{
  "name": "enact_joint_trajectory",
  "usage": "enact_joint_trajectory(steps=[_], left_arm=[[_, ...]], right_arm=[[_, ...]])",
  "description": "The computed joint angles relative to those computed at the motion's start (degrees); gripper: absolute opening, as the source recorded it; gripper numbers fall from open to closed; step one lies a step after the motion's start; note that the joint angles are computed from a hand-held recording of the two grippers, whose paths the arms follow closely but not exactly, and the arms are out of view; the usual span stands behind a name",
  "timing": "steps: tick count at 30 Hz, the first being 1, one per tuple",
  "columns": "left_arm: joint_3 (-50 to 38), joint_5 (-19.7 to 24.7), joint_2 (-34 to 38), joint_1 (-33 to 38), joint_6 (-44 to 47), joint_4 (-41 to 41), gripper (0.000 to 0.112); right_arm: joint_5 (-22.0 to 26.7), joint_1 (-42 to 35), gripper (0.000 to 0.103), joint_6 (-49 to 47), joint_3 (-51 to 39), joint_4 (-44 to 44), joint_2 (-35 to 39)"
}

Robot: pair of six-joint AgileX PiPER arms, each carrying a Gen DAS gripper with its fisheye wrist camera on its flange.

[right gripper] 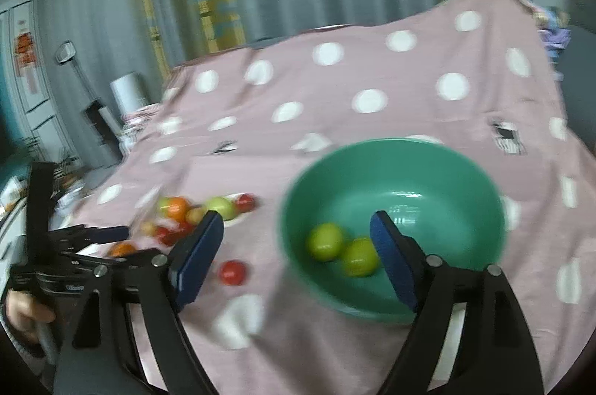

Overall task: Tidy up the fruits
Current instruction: 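Move both tools back from the bowl to the fruit cluster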

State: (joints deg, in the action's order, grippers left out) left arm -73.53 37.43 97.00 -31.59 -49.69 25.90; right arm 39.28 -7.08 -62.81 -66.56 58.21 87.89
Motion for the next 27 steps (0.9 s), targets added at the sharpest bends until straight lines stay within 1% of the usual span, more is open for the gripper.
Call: enact_joint_trajectory(steps=[4,6,7,12,16,19,21,23,27], left_arm=[[6.73,-2.17,-4.16,1.86,-0.88,-0.94,0.088],[9.33,-3.36,-5.73,2.50,-1.28,-1.06,0.088],[10.44,-3.84,-6.45,2.83,-1.44,-1.09,0.088],[14.78,-7.23,-9.14,4.82,-0.22,-2.94,0.088],[16.89,-10.03,-10.47,6.12,2.01,-4.67,0.088],[18.10,-12.84,-10.83,7.59,6.66,-8.85,0.088],[18.51,-14.35,-10.72,7.93,9.05,-10.67,0.088],[18.73,-15.16,-10.53,7.79,9.74,-10.52,0.088],[19.13,-16.12,-10.01,7.96,11.31,-10.29,0.088]], right_arm=[[8.84,2.09,0.082,-3.04,-0.72,3.02,1.51],[10.94,3.84,0.082,-3.26,-0.90,2.78,2.37],[10.96,5.05,0.082,-2.87,-0.85,2.10,2.65],[6.37,11.93,0.082,2.85,0.10,-5.71,4.15],[4.38,13.64,0.082,6.40,-0.31,-8.92,5.75],[3.94,13.87,0.082,8.13,-0.16,-10.52,6.66],[2.97,14.88,0.081,11.05,-0.75,-13.12,7.80],[1.60,16.07,0.081,14.44,-1.55,-16.18,8.98],[-1.26,17.88,0.072,22.81,-3.83,-22.92,10.91]])
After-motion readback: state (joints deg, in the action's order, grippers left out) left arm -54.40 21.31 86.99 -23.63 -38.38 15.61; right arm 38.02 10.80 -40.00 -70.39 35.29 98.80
